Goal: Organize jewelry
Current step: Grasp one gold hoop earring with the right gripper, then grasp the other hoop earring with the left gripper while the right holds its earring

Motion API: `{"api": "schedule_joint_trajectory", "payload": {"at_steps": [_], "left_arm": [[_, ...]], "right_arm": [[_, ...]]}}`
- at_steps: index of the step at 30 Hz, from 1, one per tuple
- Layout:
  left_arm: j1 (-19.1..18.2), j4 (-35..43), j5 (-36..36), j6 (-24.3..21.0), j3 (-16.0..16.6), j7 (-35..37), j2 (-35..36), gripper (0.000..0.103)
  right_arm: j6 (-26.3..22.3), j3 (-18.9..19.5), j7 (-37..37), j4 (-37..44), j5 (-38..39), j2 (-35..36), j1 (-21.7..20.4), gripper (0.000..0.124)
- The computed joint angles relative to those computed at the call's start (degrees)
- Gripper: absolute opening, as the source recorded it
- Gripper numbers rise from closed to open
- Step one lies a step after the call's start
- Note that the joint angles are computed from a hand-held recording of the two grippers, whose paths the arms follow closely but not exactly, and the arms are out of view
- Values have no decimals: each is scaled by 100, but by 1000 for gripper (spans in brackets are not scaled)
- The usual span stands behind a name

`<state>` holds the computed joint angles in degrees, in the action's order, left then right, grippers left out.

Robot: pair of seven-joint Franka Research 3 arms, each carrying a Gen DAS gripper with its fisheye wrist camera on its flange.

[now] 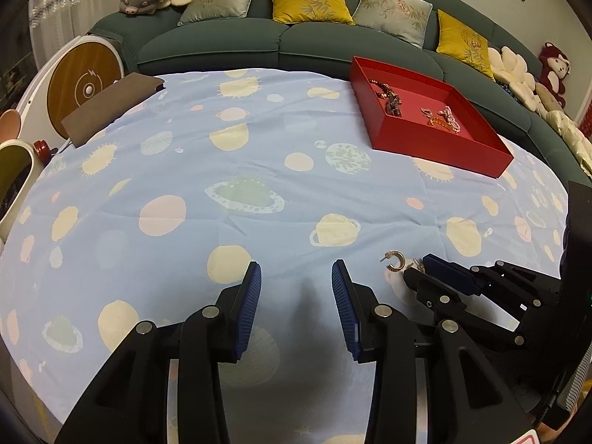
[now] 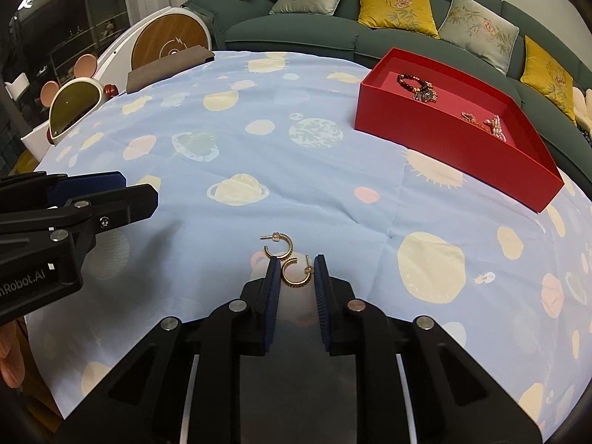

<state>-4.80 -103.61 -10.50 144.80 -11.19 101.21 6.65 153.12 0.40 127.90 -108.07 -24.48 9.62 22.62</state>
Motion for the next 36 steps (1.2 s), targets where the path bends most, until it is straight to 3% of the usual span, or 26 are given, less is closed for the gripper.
{"api": "schedule_joint_trajectory", "payload": {"at_steps": [23,33,36], "left_arm": [[-244,451,216,-178,-241,-46,618,38],[-419,338,374,251,-382,75,671,38],[-474,173,639,509,-344,55,609,27]], "right_arm": [[289,257,512,-1098,124,-987,-643,18],[472,365,401,-1407,392,-1264,-893,18],[482,400,443,-1480,406,-1331,-964,18]]}}
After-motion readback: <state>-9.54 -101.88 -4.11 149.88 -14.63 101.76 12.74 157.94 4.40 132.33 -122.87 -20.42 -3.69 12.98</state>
